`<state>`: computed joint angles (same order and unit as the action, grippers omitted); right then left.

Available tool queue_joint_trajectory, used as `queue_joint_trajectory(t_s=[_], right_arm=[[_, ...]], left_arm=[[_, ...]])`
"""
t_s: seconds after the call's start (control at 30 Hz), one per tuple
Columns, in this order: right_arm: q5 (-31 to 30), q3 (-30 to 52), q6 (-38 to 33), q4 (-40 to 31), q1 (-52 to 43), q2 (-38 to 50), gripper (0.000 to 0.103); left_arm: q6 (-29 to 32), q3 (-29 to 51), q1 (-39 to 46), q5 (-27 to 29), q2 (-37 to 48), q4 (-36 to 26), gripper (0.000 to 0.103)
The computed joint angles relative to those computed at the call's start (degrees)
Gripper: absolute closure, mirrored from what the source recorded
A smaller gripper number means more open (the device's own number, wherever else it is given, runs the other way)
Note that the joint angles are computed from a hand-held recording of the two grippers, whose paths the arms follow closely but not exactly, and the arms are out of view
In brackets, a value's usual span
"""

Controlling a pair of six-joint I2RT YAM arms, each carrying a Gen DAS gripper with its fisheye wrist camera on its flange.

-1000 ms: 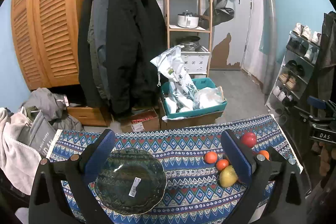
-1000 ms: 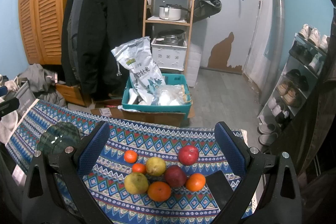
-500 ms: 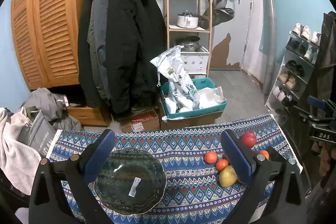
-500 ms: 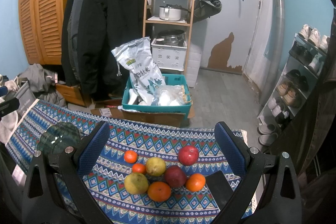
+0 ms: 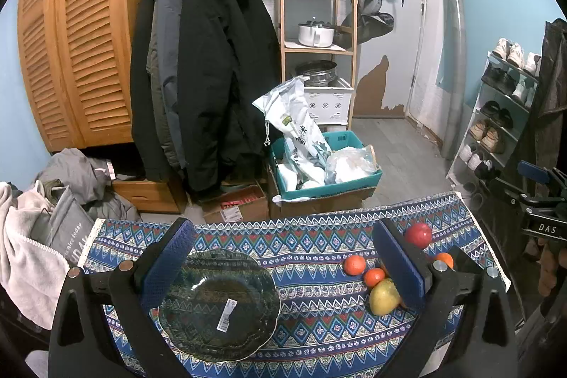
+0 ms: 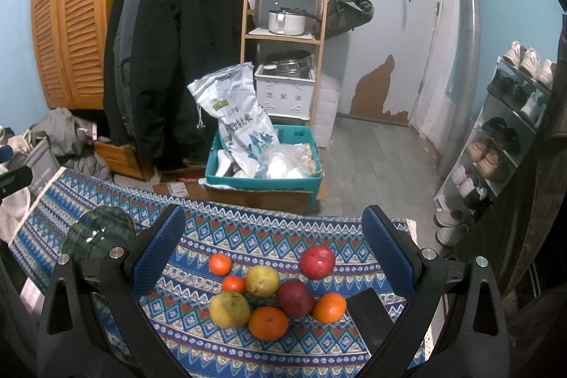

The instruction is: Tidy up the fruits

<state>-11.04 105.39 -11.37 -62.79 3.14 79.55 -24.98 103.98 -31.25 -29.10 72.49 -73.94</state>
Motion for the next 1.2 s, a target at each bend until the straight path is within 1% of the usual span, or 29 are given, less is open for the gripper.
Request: queue_joint_trajectory(t_s=[0.33, 0.47, 0.5, 0.53, 0.7, 0.73, 0.83, 0.9, 0.97, 1.07, 1.2], right_arm=[[0.3, -0.8, 0.1, 0.5, 0.3, -0.4, 0.005], [-0.1, 0.5, -0.4, -0.6, -0.7, 0.4, 0.005], [-1.4, 3.6, -1.4, -2.3, -2.5, 1.9, 0.005], [-1.5, 3.9, -1.5, -2.5, -2.7, 2.2, 0.005], [-2.9, 5.6, -2.3, -3.9, -4.5, 4.0, 0.005], [-2.8, 4.3, -2.1, -3.3, -4.3, 3.7, 0.005], [-3.6, 4.7, -2.9, -4.0, -6.1, 4.9, 0.005], [-3.9, 4.4, -3.3, -4.1, -7.1, 5.6, 0.005], [-3.7, 4.3, -3.6, -4.5, -8.0, 6.7, 0.005], [-3.4, 3.7, -4.6, -4.8, -9.3, 8.0, 0.005], [-1.6, 2.4, -5.7, -4.3, -10.1, 9.5, 0.005]], left_arm=[[-0.1, 0.1, 0.0, 0.3, 0.1, -0.2, 0.001], [-1.1, 0.5, -1.4, -0.1, 0.6, -0.7, 0.001], [-1.2, 0.6, -1.6, -0.1, 0.9, -0.5, 0.001], [-1.1, 0.9, -1.6, 0.1, 1.5, -0.2, 0.001], [-0.8, 1.3, -1.0, 2.7, 4.3, 0.5, 0.001], [-0.6, 1.0, -1.0, 3.4, 4.8, 0.9, 0.001], [-0.3, -0.1, -1.3, 3.9, 6.1, 2.0, 0.001], [0.0, -1.0, -1.3, 5.2, 7.2, 3.0, 0.001], [-0.1, -2.0, -1.7, 5.2, 8.3, 3.6, 0.001], [-0.1, -2.2, -1.7, 7.6, 9.9, 4.1, 0.001], [0.4, -2.3, -2.8, 7.5, 12.0, 4.9, 0.001]])
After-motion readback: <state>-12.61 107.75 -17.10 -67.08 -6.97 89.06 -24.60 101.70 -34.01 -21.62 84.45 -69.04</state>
